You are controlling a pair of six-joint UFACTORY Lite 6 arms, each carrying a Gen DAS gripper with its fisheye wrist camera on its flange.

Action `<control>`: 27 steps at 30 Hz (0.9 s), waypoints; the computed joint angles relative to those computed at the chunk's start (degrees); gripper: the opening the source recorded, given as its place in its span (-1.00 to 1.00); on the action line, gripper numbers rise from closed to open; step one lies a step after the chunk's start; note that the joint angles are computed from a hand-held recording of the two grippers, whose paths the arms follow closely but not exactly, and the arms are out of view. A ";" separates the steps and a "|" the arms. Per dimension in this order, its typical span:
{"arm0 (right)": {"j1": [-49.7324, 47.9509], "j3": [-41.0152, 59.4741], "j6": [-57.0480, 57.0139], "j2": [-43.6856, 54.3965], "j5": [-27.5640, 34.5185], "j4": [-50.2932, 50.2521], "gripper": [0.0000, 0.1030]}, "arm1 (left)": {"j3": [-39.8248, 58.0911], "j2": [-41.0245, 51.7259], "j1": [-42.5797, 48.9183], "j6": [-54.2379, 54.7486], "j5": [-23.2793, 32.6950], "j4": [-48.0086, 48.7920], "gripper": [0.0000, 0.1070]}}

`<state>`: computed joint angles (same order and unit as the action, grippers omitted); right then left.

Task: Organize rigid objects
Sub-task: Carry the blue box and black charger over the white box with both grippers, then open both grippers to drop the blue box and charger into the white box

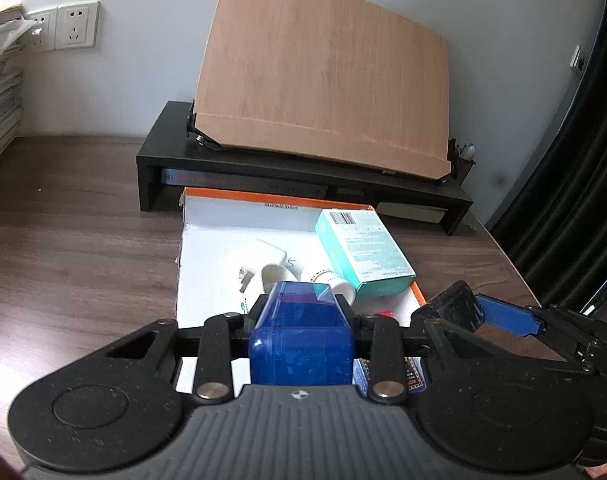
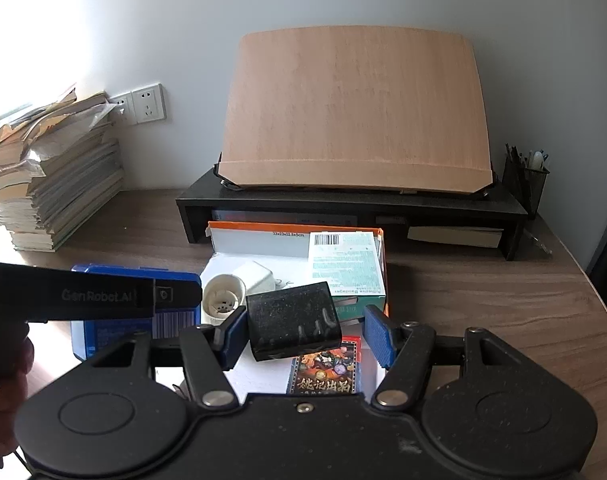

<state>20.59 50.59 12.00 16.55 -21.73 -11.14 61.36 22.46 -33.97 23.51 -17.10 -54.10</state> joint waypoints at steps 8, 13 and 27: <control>-0.39 2.21 0.99 2.57 0.91 -1.08 0.43 | 1.61 2.15 1.06 -3.02 2.00 3.47 -0.38; -0.43 3.43 0.99 4.32 1.22 -1.54 0.46 | 3.41 3.95 1.75 -4.28 3.84 5.32 -0.38; -1.45 -3.76 -3.56 -2.71 -0.17 3.28 0.46 | 3.86 4.67 2.02 -13.74 5.53 14.57 -0.07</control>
